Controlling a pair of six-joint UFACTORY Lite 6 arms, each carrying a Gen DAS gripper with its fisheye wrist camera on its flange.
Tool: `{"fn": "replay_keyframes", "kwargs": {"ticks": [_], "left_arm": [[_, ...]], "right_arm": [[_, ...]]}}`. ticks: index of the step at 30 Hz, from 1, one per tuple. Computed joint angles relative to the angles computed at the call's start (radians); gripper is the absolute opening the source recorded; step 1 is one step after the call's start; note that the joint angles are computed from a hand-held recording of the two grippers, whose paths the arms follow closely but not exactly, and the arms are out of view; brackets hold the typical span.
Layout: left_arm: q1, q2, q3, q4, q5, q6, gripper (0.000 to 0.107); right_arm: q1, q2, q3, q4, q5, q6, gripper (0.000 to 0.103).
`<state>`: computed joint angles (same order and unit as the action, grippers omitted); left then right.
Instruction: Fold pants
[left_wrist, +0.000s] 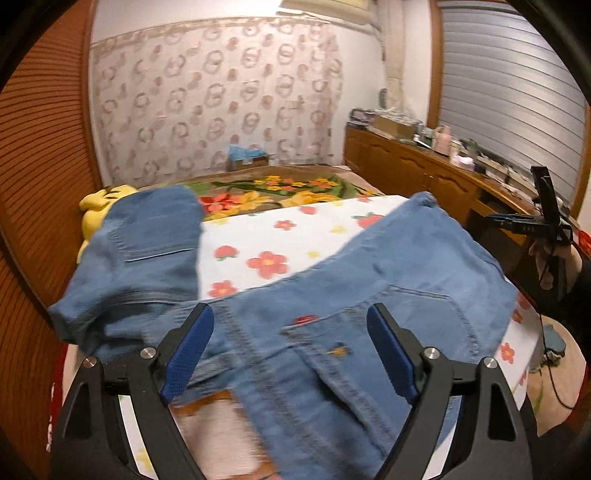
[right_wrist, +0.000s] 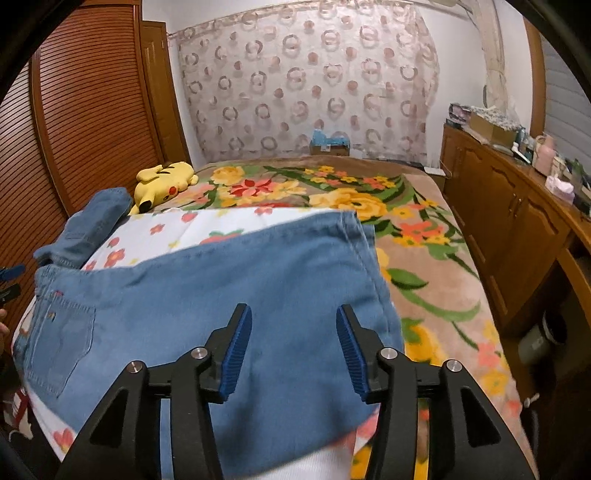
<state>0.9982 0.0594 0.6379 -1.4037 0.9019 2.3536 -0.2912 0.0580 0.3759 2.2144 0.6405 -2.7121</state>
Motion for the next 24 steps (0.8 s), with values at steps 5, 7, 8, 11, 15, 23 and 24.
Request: {"fn": "replay_keyframes", "kwargs": {"ticks": [5,7,8,11,15,23,24], "left_arm": [[-0.056,-0.096,-0.102,-0.033,-0.012,0.016,0.085],[-0.074,-0.123,-0.131,-0.037,-0.016,0.013,0.085],[-0.082,-0.142,-0.151,-0.04,-0.02,0.015,0.085],[-0.097,-0.184,-0.191,-0.047,-0.031,0.019,0.085],[-0.123,-0.212,-0.234,-0.057,-0.056,0.029,0.085],[-0.182,-0.204,-0.285,-0.098,-0.106,0.068,0.085],[-0.188,-0.2,-0.288,-0.101,-0.111,0.07,0.085]], "right_arm": [[-0.143,-0.032,-0.07,-0.116,0.049,0.011,0.051],[-0.163,-0.076,-0.115,-0.129,0.05,0.021,0.051],[-0.18,-0.066,-0.114,-0.139,0.055,0.02,0.051],[-0.198,-0.047,-0.121,-0.12,0.058,0.01,0.052],[-0.179,0.015,-0.111,-0.036,0.062,-0.028,0.052],[-0.105,0.029,-0.061,-0.016,0.0,0.091,0.052],[-0.094,0.027,-0.053,-0.022,-0.012,0.113,0.052]]}}
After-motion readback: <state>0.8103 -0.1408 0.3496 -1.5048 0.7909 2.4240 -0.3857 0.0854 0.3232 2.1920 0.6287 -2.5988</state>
